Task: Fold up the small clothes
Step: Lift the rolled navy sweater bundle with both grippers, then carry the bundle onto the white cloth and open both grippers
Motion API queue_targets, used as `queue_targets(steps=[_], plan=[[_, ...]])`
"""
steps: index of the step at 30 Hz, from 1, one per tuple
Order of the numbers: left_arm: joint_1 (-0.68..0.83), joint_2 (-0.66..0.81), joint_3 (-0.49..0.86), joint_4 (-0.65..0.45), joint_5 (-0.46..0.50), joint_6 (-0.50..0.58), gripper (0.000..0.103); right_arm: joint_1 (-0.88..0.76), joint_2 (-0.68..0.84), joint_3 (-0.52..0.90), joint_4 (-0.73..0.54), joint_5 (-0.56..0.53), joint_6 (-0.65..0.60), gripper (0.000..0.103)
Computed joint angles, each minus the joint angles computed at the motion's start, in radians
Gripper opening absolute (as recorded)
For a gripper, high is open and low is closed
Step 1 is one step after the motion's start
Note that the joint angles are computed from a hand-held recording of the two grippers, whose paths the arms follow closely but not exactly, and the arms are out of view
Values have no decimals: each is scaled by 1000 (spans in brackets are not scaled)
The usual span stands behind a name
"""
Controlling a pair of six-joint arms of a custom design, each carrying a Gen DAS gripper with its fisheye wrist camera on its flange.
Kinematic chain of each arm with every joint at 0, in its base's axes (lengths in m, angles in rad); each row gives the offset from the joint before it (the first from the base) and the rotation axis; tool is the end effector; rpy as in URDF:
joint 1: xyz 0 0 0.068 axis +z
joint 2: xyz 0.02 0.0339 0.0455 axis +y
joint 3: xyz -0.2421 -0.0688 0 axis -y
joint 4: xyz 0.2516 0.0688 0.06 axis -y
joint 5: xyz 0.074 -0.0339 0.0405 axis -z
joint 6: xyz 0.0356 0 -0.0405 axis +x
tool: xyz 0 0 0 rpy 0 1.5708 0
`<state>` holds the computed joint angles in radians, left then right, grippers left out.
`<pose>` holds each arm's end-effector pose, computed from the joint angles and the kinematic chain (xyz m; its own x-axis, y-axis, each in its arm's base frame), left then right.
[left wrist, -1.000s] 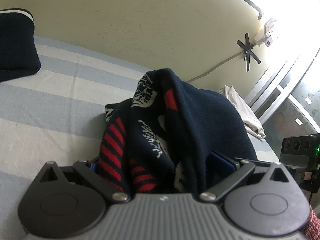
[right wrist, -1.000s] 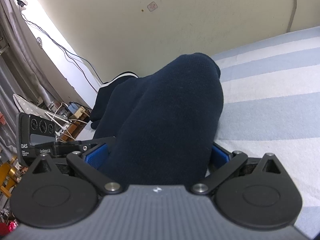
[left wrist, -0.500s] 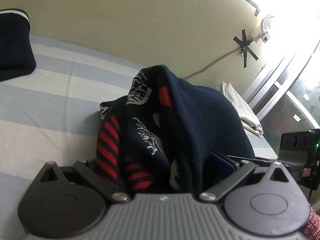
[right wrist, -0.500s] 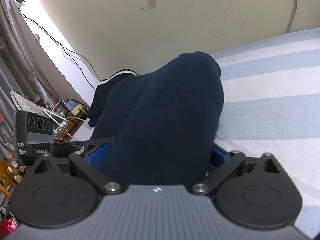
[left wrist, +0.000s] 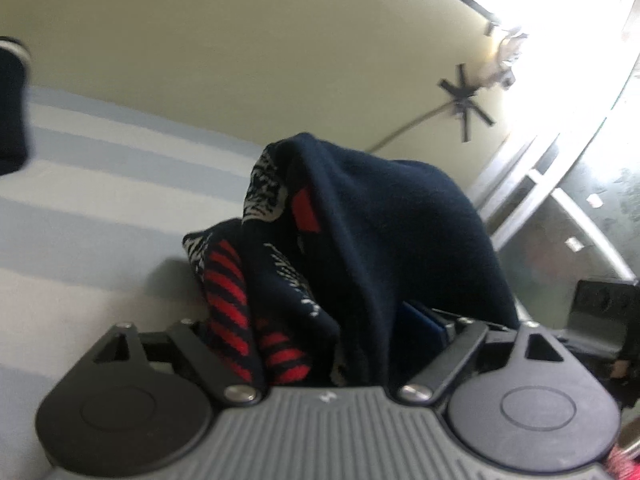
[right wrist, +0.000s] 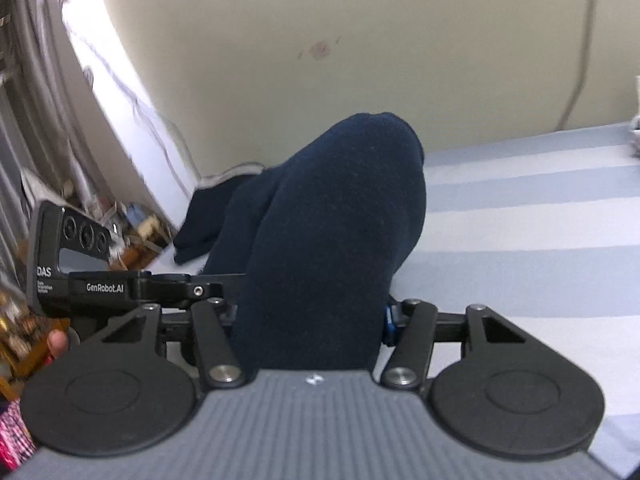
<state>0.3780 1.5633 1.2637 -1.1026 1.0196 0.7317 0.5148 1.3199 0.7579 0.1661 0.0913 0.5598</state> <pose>0.2824 0.0795 0.2473 -0.7221 0.0898 -0.6860 0.5672 0.6445 -0.5127 0.2677 0.1477 0.2225 -0.5059 0.3214 -0.8005 -0.1752 0.8704 0.4601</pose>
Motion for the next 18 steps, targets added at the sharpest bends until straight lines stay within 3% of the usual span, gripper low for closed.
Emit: queue_targets(steps=[6,10,13,16,18], plan=[[-372,-101,38,279,-100,-417,82,-162,-318,-124,-113,23,-93,60],[-657,15,220,431,-197,-648,84,-421,-438,-109,-211,-90,-210,59],[-832,190,413,524,-316,-757,85,-689,-391,-62,-185,-263,-267,59],[-939,463,709,508,-423,-847,90,-914,-219,-17,-66,-403,-329,59],[-992,654,927,425,-528,-864,90,-1000,-49,41,-19,-395,-354,63]])
